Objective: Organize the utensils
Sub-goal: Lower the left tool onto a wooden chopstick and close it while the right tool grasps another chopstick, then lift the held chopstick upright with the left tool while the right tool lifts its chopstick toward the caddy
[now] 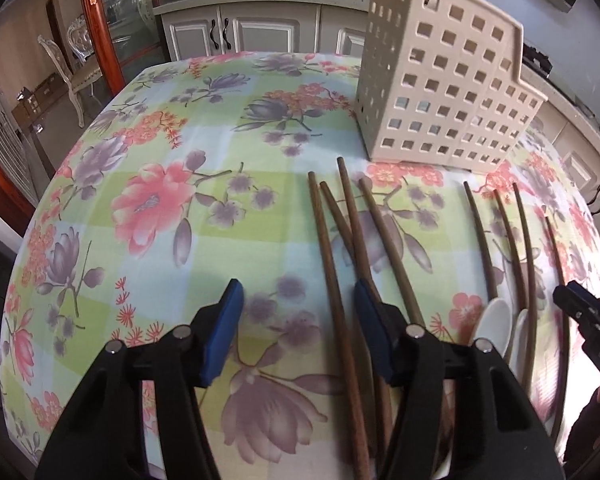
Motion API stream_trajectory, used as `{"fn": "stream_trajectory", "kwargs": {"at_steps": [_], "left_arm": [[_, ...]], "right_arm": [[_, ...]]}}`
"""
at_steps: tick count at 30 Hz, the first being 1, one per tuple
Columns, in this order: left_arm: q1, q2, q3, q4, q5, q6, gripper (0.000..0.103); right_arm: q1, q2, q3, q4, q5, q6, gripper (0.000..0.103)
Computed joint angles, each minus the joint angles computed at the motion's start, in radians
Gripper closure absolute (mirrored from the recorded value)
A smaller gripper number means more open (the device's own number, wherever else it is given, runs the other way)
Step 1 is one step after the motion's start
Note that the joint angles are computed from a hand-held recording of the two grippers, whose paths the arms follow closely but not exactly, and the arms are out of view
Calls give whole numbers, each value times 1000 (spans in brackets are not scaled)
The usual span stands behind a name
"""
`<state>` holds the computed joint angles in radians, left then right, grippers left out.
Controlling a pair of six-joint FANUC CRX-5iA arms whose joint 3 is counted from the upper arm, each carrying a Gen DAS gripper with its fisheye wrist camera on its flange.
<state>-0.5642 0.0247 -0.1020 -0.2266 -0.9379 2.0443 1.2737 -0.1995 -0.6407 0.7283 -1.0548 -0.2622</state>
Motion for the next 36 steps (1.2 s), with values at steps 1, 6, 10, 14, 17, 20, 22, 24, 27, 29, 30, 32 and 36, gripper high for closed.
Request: {"fn": "stream_trajectory", "kwargs": {"at_steps": [1,6,10,14,17,20,22,24,27,29,30,32,36], "left_arm": [[-9,3,5,-17,-6,13,54],[-29,12,20,-47,-19,25,64],[-37,24,33,-37,-16,-11,84],[-43,25,32,-47,-5,-18,95],[-33,6,5,-30,22,-40,96],[-18,-14,-28,-2,57,-67,97],[-2,-28,-53,25,85,-87,97],[17,-43,-81,63,113,-109,97],[40,-63,-116,108,143,-135,97],[61,-78,-147,155,170,-173,97],[66,-83,-153,164,172,-178,97],[77,-97,-170,183,182,-188,97],[94,-156,-227,223,239,-215,97]], "right_arm": [[0,1,1,0,-1,4,67],[-2,17,12,0,-16,23,69],[-15,69,60,-14,-59,80,69],[-25,81,76,-25,-60,105,73],[-13,68,55,-5,-53,108,86],[-9,24,8,17,-9,77,92],[-16,-16,-33,38,42,42,93],[-26,-50,-69,59,90,9,93],[-40,-78,-99,77,140,-23,94],[-51,-91,-108,78,164,-34,94],[-54,-96,-112,81,168,-40,94],[-48,-106,-118,97,160,-58,94],[-29,-133,-132,158,142,-103,94]]}}
